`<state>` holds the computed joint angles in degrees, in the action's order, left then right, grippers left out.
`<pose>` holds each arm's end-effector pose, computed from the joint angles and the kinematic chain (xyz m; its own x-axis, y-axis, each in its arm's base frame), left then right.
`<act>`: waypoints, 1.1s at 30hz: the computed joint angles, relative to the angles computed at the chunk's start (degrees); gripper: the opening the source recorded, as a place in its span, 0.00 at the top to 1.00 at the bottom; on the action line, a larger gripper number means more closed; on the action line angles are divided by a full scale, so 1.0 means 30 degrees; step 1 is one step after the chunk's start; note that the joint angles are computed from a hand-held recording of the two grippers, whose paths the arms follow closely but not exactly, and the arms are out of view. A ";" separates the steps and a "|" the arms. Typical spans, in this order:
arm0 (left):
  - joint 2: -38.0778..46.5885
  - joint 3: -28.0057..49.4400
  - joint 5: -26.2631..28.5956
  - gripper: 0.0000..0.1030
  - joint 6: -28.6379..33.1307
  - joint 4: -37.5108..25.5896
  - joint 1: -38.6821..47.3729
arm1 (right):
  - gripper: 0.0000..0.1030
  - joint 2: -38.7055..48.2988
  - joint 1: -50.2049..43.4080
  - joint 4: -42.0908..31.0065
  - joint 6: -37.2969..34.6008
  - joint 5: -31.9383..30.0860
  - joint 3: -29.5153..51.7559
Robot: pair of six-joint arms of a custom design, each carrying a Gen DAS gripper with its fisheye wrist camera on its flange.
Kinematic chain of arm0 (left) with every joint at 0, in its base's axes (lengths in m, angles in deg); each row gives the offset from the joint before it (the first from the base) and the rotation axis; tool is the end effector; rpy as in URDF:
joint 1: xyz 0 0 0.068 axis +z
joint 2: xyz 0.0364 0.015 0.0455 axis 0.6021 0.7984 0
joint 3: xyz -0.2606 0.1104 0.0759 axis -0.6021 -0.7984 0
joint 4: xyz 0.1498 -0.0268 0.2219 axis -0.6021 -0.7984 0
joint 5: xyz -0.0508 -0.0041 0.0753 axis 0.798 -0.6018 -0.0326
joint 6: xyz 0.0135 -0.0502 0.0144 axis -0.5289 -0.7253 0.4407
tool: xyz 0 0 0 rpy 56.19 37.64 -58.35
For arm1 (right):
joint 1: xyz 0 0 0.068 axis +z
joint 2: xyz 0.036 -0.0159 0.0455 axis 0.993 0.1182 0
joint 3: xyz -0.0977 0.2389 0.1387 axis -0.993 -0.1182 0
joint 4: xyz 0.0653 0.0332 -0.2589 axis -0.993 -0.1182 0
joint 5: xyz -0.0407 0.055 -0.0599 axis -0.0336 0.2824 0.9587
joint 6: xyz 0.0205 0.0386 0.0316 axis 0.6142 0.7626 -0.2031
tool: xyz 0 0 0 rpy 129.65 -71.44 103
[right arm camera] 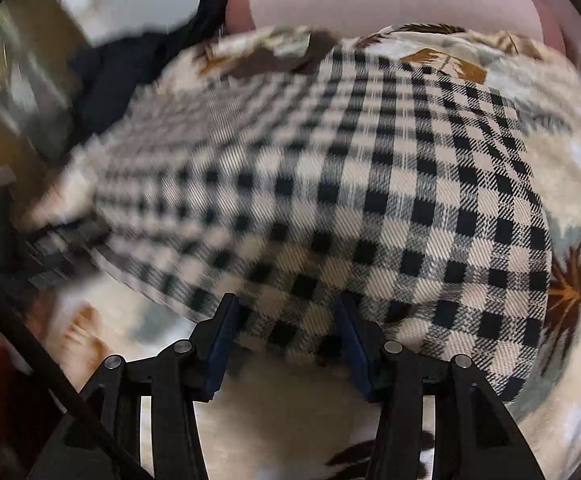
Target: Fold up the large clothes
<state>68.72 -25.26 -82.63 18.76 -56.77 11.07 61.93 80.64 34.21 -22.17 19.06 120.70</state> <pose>0.2322 -0.1001 0.1504 -0.8456 0.0166 -0.5336 -0.0389 0.9949 0.0926 0.2695 0.0031 0.1424 -0.8108 -0.3449 -0.4730 -0.4898 0.8422 0.2254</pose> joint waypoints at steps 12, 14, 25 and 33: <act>0.1940 0.3186 0.2923 0.28 -0.0875 0.2241 0.2381 | 0.48 0.2265 0.0861 0.2495 0.6202 -0.3444 0.3492; 0.3093 0.3869 0.2654 0.28 -0.0997 0.2318 0.2843 | 0.48 0.3672 0.1491 0.3051 0.7015 -0.2724 0.4365; 0.3627 0.3738 0.3399 0.28 -0.2828 0.2107 0.7749 | 0.48 0.6860 -0.1547 0.4282 0.9238 0.1765 0.7447; 0.1281 0.2260 0.4071 0.28 -0.2125 0.1723 0.9039 | 0.44 0.6026 -0.3176 0.3607 0.9331 0.1109 0.6987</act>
